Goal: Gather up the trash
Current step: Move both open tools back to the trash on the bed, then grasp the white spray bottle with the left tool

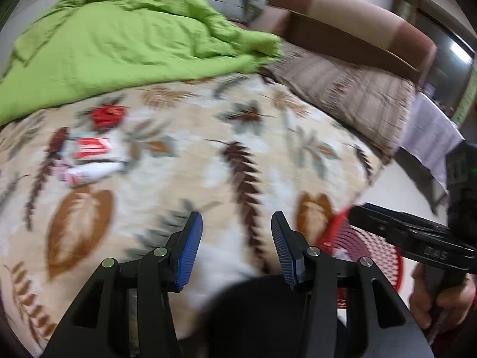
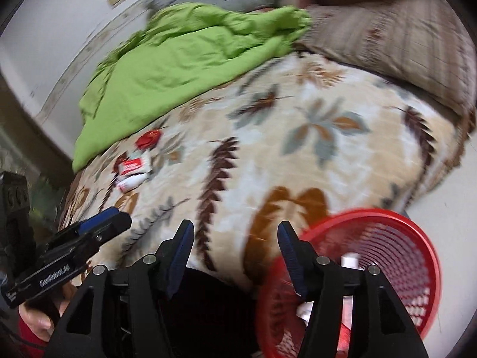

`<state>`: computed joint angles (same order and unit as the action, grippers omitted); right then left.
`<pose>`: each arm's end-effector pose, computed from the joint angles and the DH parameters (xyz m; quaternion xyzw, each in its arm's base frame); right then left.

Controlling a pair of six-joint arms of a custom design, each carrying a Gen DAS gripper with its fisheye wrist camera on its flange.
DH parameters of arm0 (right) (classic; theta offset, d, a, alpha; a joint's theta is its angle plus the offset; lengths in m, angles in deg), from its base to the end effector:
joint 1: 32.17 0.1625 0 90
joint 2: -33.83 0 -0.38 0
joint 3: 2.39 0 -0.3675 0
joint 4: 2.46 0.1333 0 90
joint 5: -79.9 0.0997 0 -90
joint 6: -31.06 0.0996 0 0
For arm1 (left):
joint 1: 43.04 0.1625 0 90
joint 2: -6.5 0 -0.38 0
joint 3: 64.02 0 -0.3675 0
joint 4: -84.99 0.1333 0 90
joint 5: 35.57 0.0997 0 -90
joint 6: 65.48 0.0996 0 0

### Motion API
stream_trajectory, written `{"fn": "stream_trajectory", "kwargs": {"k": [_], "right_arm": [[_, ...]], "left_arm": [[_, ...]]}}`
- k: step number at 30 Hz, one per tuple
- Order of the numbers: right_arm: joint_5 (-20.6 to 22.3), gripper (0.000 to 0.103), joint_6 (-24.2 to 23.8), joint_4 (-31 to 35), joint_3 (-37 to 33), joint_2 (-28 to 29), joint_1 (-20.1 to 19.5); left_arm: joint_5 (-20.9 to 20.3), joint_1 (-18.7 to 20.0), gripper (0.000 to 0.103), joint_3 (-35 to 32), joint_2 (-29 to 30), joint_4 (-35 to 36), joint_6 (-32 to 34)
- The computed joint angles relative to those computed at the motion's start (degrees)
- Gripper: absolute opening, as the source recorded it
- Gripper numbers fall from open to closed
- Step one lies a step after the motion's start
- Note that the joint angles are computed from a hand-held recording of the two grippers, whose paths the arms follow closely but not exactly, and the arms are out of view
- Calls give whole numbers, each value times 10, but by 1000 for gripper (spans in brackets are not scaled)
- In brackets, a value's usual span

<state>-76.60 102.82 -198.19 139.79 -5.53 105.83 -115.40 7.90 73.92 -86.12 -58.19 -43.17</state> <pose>0.2613 -0.1788 0.0106 -0.1857 -0.8152 0.4848 0.2567 -0.1054 -0.3693 0.1973 0.5019 0.8577 -0.0804 0.0775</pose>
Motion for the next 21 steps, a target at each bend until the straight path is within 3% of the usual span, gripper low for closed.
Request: {"fn": "stream_trajectory", "kwargs": {"k": [3, 6, 12, 21], "right_arm": [[13, 63, -95, -62, -30, 24, -18], [24, 65, -155, -92, -49, 35, -33], [57, 68, -255, -144, -78, 48, -68], [91, 69, -369, -166, -132, 57, -121]], "left_arm": [[18, 40, 47, -37, 26, -34, 39], [37, 81, 47, -90, 70, -63, 75], [53, 156, 47, -221, 178, -45, 83], [50, 180, 45, -307, 295, -32, 117]]}}
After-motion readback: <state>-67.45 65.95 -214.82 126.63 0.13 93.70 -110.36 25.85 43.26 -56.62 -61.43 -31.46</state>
